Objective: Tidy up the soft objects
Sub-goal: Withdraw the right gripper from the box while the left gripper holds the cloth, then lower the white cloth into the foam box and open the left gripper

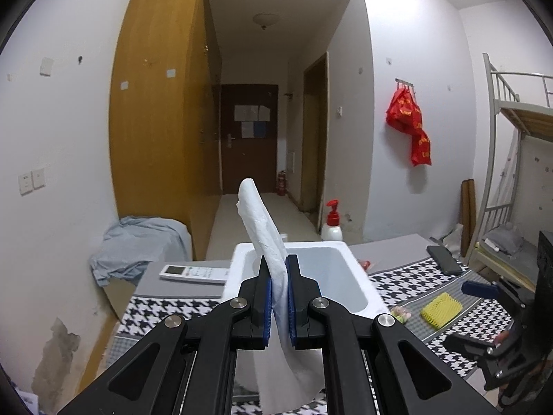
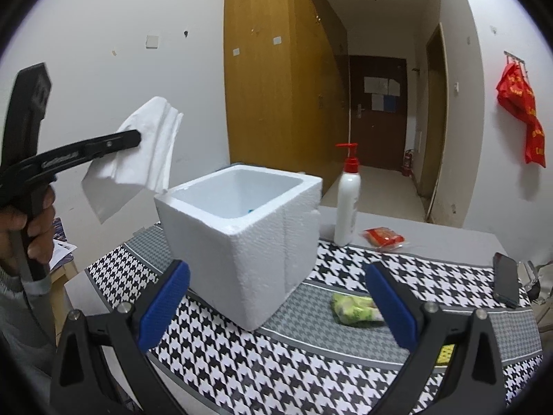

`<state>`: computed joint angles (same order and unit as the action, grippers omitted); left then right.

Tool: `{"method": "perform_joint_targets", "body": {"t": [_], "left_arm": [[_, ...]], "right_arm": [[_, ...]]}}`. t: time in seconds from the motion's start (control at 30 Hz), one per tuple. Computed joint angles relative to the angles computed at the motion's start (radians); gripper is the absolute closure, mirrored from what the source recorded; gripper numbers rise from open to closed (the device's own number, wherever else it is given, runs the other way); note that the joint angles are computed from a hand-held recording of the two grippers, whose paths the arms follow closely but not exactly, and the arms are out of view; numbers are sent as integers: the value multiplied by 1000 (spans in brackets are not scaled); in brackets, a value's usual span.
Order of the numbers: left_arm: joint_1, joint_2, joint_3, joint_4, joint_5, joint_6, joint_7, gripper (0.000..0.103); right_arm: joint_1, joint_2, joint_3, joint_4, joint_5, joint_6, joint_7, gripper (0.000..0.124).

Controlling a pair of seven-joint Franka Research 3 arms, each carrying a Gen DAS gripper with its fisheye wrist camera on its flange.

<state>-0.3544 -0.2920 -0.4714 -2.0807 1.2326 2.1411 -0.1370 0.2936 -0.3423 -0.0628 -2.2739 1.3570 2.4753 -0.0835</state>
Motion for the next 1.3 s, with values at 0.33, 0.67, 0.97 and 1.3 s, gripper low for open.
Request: {"method": "perform_joint_targets", "body": {"t": [0.33,0.67,0.97,1.3], "left_arm": [[10,77,37,72,33,81,35,95],[-4,154,73,137,33,128,63,95],[-23,205,103,184,7,125,97,95],[-36,256,134,223,-29,113,135,95]], "right_arm": [[-19,-3,-10,-18,7,41,-4,21],[-46,23,-23,-5,21,49,19,21],[-66,31,-26,-5,21,53,28,21],[-80,35,-25,-15,23,76,48,21]]}}
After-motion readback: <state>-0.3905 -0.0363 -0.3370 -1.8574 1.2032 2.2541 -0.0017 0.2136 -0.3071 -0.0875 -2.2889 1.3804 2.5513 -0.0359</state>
